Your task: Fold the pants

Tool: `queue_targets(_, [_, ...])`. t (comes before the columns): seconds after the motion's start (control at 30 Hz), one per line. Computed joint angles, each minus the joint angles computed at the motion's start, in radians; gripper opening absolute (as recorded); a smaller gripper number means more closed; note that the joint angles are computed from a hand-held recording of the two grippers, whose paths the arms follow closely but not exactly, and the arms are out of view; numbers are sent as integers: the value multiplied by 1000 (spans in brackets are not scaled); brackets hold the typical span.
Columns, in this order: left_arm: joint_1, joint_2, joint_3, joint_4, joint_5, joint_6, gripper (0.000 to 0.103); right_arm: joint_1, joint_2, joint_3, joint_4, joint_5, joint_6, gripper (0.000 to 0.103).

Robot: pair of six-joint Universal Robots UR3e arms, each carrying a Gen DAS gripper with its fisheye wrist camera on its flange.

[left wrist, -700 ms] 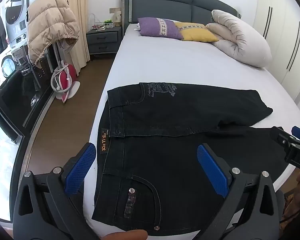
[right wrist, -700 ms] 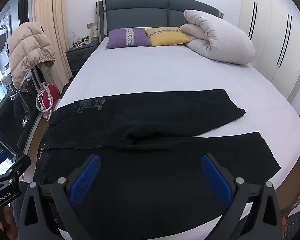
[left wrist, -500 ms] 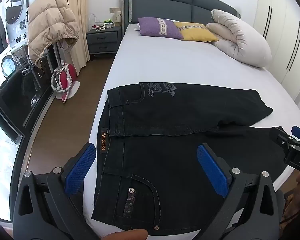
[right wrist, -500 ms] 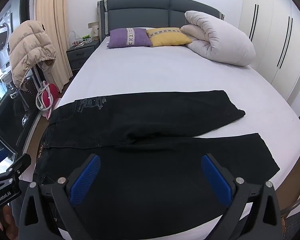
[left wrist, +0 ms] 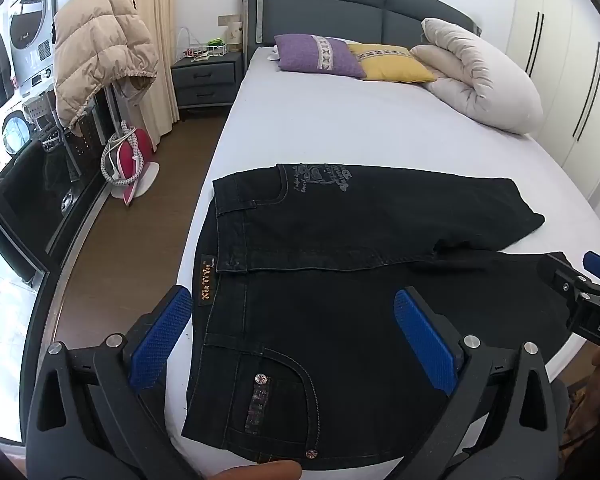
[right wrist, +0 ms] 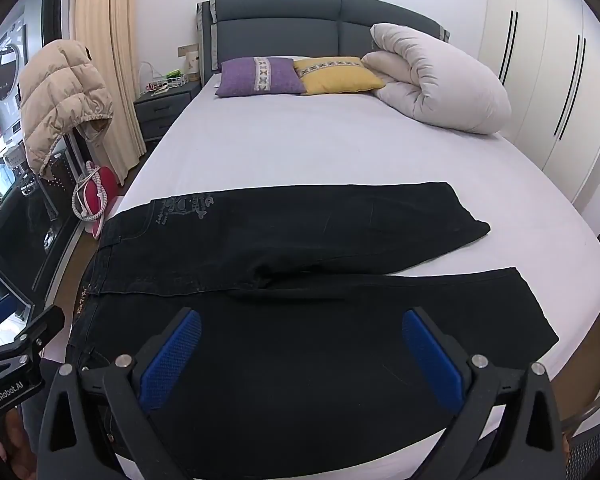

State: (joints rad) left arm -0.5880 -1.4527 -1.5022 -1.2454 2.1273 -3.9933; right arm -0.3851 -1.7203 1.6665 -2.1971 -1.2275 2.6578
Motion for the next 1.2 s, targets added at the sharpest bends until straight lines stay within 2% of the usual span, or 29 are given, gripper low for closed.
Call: queue_targets(1.2, [-20,-29,39,-16,7,-16,103,9,-13,22,-14,-7,4,103])
